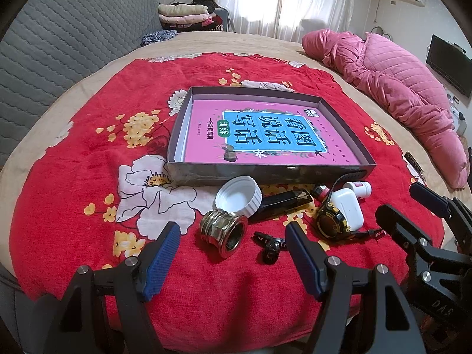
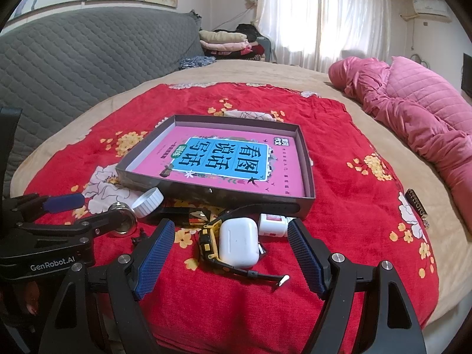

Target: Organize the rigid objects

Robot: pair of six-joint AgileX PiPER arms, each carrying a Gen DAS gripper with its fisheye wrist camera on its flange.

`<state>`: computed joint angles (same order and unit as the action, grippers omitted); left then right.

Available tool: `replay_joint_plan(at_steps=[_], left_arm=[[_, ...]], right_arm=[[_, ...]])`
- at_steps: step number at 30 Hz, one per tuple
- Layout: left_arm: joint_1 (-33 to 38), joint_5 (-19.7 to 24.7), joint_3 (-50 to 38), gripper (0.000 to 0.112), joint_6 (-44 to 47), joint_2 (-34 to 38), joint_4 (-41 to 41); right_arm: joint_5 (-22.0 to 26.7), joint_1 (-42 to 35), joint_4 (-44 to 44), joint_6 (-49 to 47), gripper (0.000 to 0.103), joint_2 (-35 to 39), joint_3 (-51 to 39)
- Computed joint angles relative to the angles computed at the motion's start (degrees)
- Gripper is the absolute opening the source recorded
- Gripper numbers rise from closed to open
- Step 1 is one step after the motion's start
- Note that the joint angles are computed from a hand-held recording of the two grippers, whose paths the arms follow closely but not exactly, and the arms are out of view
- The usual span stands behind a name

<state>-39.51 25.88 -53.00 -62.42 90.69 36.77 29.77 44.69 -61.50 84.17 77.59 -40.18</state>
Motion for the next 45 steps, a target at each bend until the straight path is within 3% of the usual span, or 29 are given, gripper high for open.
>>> replay_joint_plan(at_steps=[19, 30, 33, 38, 45], left_arm=[[5.6, -1.3, 4.3, 0.073, 9.3, -3.3, -8.9], [7.4, -4.1, 3.2, 0.073, 14.3, 1.7, -12.2], [7.9, -4.5, 2.0, 0.073, 16.3, 3.6, -13.3], [8.6, -4.8, 1.1, 0.073, 15.6, 5.7, -12.2], [8.4, -5.5, 0.8, 0.066, 16.5, 6.4, -12.0]], right_arm=[[-2.0, -0.3, 1.7, -3.2, 0.08, 0.2, -0.3], [-7.6, -3.5, 7.7, -9.9, 0.08, 4.0, -0.6], [-7.6, -3.6, 9.3, -12.4, 0.08, 5.2, -1.2], [-5.4, -1.8, 4.9, -9.9, 0.08, 7.2, -1.9], [-8.2, -2.7, 6.7, -13.3, 0.078, 10.2, -3.1]])
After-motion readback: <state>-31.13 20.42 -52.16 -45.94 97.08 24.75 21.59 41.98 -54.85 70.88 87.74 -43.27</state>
